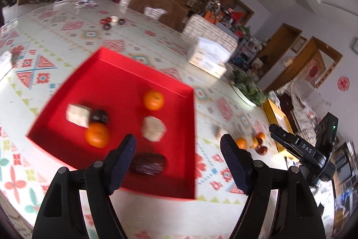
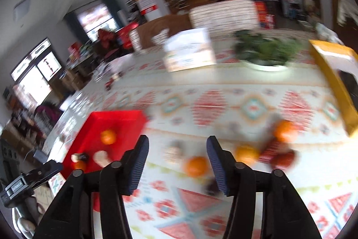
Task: Organize fruits
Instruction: 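Carry the orange and cake block into the red tray and open both tools, then grasp a red date with the right tool while the left grasps an orange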
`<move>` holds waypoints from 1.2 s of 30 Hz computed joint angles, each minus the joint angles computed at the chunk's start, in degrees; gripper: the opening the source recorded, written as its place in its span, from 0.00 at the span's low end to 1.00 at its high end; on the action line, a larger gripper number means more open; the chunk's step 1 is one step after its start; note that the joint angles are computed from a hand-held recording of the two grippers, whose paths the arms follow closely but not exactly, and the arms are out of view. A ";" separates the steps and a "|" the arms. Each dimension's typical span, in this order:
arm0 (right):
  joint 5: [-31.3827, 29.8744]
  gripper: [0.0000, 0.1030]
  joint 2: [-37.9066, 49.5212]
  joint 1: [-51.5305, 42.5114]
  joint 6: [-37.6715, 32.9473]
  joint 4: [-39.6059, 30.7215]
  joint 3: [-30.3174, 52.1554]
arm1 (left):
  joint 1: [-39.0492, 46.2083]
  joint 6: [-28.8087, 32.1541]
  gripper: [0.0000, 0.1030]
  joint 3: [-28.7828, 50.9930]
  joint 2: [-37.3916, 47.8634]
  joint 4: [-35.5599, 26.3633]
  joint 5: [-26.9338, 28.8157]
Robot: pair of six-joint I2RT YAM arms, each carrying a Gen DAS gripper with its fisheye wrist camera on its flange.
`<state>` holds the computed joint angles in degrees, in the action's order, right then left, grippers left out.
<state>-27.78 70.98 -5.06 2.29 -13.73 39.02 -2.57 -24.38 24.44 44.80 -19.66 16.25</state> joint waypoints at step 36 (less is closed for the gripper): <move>-1.38 0.37 18.64 -17.34 -14.62 5.38 1.28 | -35.43 4.87 0.50 23.46 47.97 15.42 -22.34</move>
<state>-29.15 89.61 -22.40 -12.33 -8.36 40.30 -38.01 -19.51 47.90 92.78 -4.24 -6.09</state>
